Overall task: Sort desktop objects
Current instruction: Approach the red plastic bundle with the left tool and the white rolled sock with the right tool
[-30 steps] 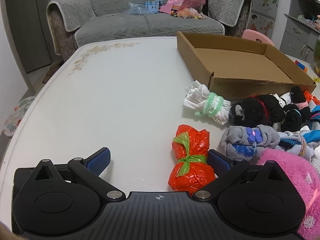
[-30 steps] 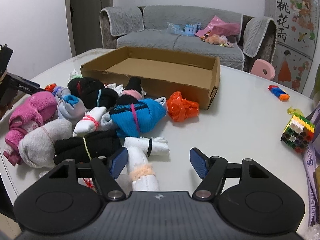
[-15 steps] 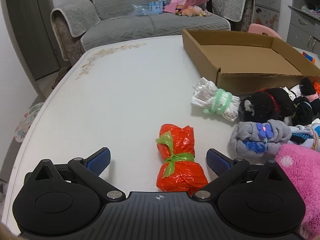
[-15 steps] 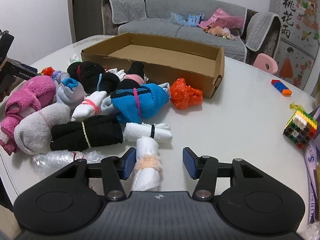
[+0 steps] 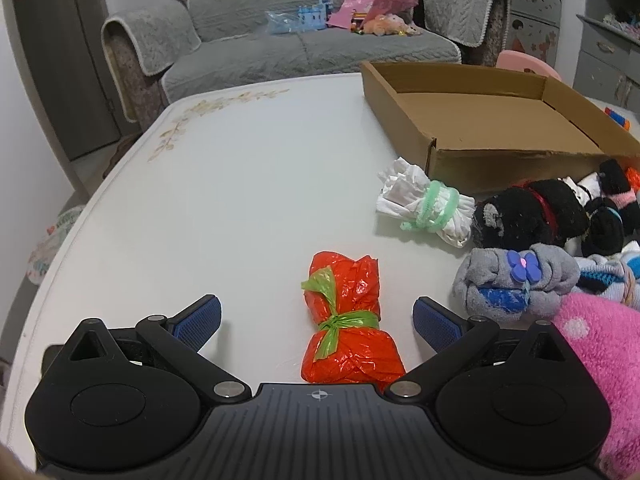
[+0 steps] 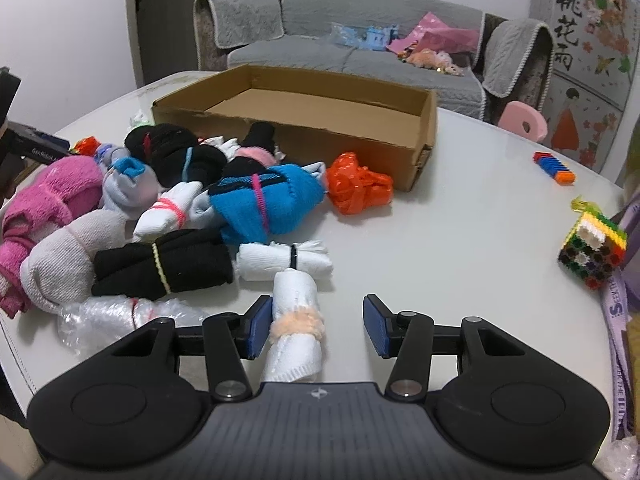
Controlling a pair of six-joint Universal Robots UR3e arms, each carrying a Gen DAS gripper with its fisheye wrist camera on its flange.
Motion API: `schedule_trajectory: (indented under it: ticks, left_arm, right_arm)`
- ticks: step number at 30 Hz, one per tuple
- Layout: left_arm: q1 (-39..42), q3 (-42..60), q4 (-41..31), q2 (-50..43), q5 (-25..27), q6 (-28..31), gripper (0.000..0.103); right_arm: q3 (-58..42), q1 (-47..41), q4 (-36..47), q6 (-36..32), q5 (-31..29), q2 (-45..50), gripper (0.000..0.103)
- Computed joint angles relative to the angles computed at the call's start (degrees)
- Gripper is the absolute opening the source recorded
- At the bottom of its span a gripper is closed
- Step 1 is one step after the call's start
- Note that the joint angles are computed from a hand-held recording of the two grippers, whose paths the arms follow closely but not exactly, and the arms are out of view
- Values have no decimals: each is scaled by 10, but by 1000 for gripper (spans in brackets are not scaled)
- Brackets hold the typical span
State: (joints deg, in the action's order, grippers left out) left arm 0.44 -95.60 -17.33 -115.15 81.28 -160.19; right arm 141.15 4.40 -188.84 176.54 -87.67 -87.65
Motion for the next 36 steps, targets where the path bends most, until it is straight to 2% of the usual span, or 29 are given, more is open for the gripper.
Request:
schedule_trajectory:
  ticks: [5,9,12,20,27,31,36]
  left_arm:
    - [4,14,-21,-5,-15,-25,103]
    - [6,28,-38,-11,-22,-40,103]
    - [4,23,-24,-13,-21,-44,103]
    - [4,12,-5,-13,-20,-48,103]
    - [4,17,-16,-12,-15,-51,103]
    - [11,7,-14,-5,-20,-45,103]
    - [12,10,-18,-6,-20,-43,103]
  right_arm:
    - [-10,27,-1,3,-37,14,46]
    - [5,47,-42,19,-64,28,46]
    - [17,49,-73,36,-68,38,46]
    - [1,72,-81,45,-82,58,45]
    - [25,45,-89,55,-58,44,60]
    - [31,47,-92,55,-61,41,61]
    - [49,28,-105,47,-28,31,43]
